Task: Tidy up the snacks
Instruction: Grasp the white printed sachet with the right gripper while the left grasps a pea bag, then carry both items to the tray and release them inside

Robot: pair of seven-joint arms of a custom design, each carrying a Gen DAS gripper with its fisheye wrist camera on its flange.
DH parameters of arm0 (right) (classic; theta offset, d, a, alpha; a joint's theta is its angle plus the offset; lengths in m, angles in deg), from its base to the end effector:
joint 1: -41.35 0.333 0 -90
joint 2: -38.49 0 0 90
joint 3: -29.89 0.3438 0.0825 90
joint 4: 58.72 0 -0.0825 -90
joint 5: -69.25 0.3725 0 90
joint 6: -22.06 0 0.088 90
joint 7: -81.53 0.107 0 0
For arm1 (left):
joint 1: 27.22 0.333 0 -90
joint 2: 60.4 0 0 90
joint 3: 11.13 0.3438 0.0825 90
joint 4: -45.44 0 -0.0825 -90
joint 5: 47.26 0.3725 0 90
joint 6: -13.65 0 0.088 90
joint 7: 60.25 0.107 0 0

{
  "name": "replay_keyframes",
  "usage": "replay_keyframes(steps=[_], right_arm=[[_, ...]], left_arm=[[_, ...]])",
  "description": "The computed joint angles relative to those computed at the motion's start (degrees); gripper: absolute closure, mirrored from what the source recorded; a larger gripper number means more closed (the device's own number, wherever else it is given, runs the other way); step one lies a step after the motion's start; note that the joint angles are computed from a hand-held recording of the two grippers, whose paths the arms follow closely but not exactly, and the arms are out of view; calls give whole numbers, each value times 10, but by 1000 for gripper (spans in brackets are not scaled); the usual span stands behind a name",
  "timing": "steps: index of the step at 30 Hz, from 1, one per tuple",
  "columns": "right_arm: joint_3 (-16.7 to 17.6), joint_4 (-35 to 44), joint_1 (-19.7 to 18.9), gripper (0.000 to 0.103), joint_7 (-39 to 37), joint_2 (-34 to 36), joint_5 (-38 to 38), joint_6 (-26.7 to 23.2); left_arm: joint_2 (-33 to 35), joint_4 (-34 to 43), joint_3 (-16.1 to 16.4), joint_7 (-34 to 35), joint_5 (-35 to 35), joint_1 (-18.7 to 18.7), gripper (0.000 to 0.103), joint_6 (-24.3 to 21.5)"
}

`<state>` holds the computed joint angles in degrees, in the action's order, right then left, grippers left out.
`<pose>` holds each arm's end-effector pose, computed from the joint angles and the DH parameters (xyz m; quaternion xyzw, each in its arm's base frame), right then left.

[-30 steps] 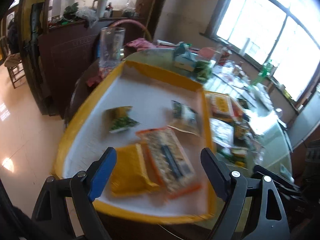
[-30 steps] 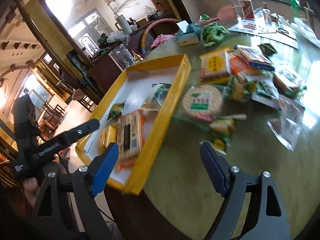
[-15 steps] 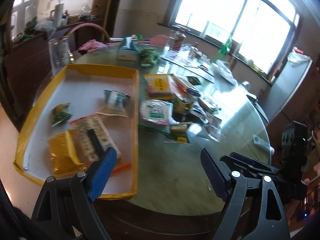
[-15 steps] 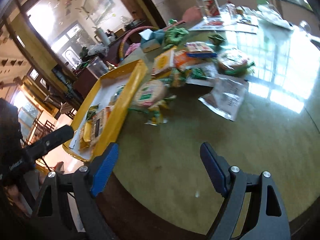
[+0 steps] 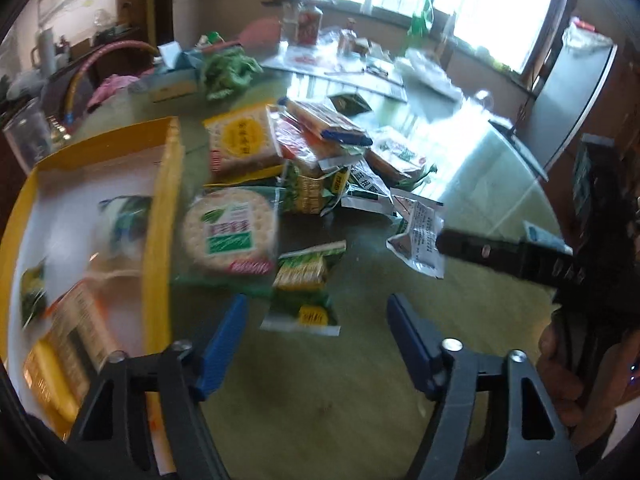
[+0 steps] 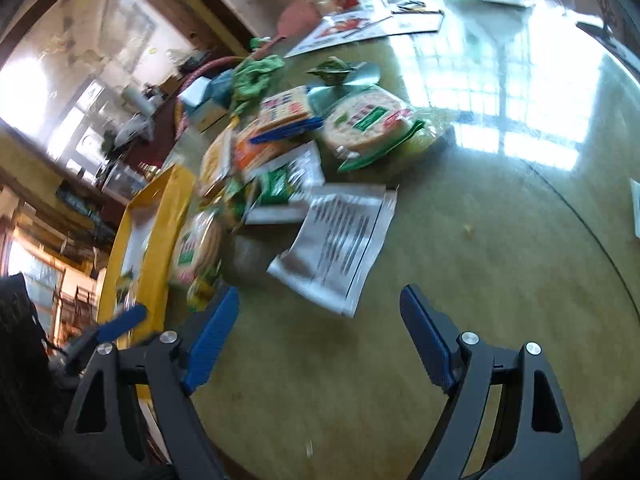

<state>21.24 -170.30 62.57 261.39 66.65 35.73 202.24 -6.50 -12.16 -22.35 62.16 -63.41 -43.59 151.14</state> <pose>0.6338 0.2034 0.3321 -0.3871 0.8535 -0.0925 0.3364 0.7638 -0.3225 0.3594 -0.3749 0.8799 -0.2886 0.0438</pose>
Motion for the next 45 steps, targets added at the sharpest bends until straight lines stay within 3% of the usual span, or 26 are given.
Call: replay_keyframes(steps=[3,5,7,9,12,16,19,23,32,33,34,38,45], right_arm=[[55,24,-56,20,-28,14,32,-20],[81,42,-78,20,-51,22,50,-46],[93,62,-84,20,-69,30,66,-76],[100,82,-87,20,-84,40,79,-101],[81,115,-64,21,-88,55,78,-145],[51,140,-24,43,-69,59,50,-217],[53,124,-24,55,-58,48,39,-214],[48,96,-12,62,-42,31,9,-208],[37,59,41,79,14,-7,-101,-266],[35,60,50,96,25,-8,-119,-281],[40,60,48,100,24,-9,-124,-286],[53,78,48,100,16,-1,-136,-322],[38,54,61,100,103,-31,-221,-262]], left_arm=[[41,68,26,-29,36,-27,47,-29],[56,88,31,-35,53,-32,64,-44],[45,64,29,-35,57,-29,69,-26],[17,10,7,-12,37,-9,70,1],[-2,-22,-31,15,-20,31,73,-11],[-31,-69,-62,39,-102,79,74,-34],[-62,-122,-69,68,-147,100,74,-21],[-98,-176,-71,99,-190,115,74,-5],[-131,-220,-70,143,-247,136,74,-8],[-133,-223,-68,145,-251,136,74,-7],[-135,-225,-67,147,-255,137,74,-5],[-143,-231,-66,153,-273,144,74,0],[-144,-212,-56,138,-294,163,74,11]])
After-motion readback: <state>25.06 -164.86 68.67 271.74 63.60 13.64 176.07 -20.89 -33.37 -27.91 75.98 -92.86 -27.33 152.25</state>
